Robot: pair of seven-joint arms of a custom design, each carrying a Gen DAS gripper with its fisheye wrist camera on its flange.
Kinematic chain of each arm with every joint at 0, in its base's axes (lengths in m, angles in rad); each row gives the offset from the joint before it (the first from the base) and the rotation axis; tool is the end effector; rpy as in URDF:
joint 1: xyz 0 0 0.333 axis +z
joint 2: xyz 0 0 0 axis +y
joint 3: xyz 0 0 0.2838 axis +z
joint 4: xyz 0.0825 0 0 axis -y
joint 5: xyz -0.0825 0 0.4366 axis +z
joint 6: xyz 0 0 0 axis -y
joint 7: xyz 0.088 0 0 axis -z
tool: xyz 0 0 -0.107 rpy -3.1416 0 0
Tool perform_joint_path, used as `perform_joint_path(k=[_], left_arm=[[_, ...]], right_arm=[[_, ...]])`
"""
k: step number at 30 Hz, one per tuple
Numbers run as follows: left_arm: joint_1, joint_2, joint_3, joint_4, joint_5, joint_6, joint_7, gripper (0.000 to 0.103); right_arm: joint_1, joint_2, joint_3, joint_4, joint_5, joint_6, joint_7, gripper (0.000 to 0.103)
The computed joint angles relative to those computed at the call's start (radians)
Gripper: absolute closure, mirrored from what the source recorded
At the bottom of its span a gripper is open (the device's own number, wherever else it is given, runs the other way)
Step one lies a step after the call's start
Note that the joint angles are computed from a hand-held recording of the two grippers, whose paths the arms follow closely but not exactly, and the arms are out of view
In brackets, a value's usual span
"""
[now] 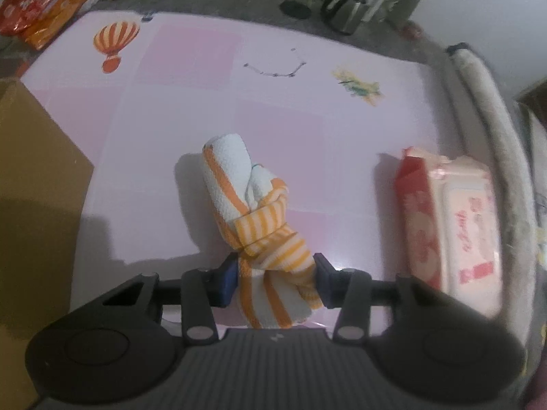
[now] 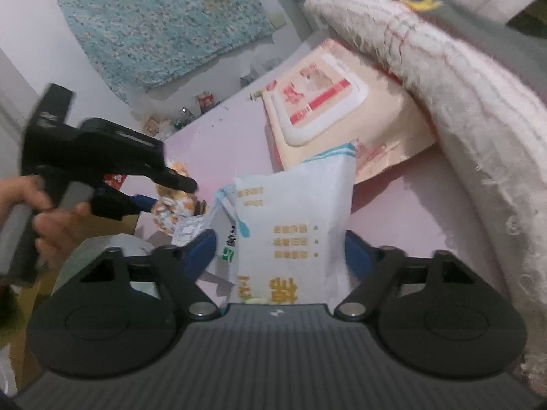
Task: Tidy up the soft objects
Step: 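Carry the striped towel into the box with the left tool while the right tool lifts the white packet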
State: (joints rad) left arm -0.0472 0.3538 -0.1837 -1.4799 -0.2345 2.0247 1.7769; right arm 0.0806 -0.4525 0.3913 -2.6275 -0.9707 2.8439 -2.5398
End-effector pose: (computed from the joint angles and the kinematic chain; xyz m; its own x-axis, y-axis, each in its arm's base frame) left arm 0.7065 -0.1636 0.4546 -0.3479 -0.9053 0.2436 -0.9273 0.2941 -0.2315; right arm 0.4139 0.2490 0.3735 -0.4873 -0.6955 -0.5281 -0.4316 0.7175 -0.5467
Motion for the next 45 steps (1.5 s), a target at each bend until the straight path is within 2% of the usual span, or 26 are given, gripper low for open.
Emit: perform_joint_path(k=[4,8,13,19,23,26,29,32,36,39,45], left_arm=[[0.03,-0.059,-0.012,-0.056,-0.082,0.021,0.079,0.057],[0.051,-0.13,-0.012,-0.118,-0.181,0.038,0.17,0.057],[0.08,-0.213,0.013,-0.148,-0.317,-0.021,0.27,0.057],[0.127,-0.363,0.092,-0.204,-0.443,-0.113,0.463,0.057],[0.17,-0.434,0.169,-0.228,-0.509,-0.166,0.586,0.057],[0.206,-0.472,0.217,-0.256,-0.518,-0.18,0.663,0.057],[0.239,-0.478,0.25,-0.274,-0.497,-0.199,0.726,0.057],[0.264,-0.475,0.263,-0.31,-0.475,-0.197,0.768,0.057],[0.281,-0.423,0.25,-0.321,-0.413,-0.175,0.779,0.057],[0.289,-0.378,0.233,-0.319,-0.352,-0.158,0.788,0.057],[0.278,-0.315,0.189,-0.343,-0.164,-0.044,0.757,0.057]], right_arm=[[-0.032,-0.002,0.032,0.001,-0.058,0.008,0.077,0.059],[0.003,-0.023,0.049,0.012,-0.087,-0.097,0.103,0.061],[0.061,-0.078,0.052,0.011,-0.147,-0.225,0.158,0.061],[0.15,-0.215,0.05,-0.013,-0.15,-0.39,0.123,0.061],[0.18,-0.291,0.047,-0.013,-0.125,-0.447,0.05,0.061],[0.182,-0.329,0.043,-0.008,-0.114,-0.403,0.043,0.061],[0.154,-0.316,0.046,0.029,-0.123,-0.284,0.066,0.061],[0.076,-0.262,0.073,0.082,-0.176,-0.102,0.167,0.061],[-0.011,-0.142,0.132,0.181,-0.205,0.045,0.263,0.061],[-0.027,-0.058,0.167,0.251,-0.211,0.071,0.282,0.061],[0.092,0.064,0.111,0.335,-0.117,0.007,0.146,0.059]])
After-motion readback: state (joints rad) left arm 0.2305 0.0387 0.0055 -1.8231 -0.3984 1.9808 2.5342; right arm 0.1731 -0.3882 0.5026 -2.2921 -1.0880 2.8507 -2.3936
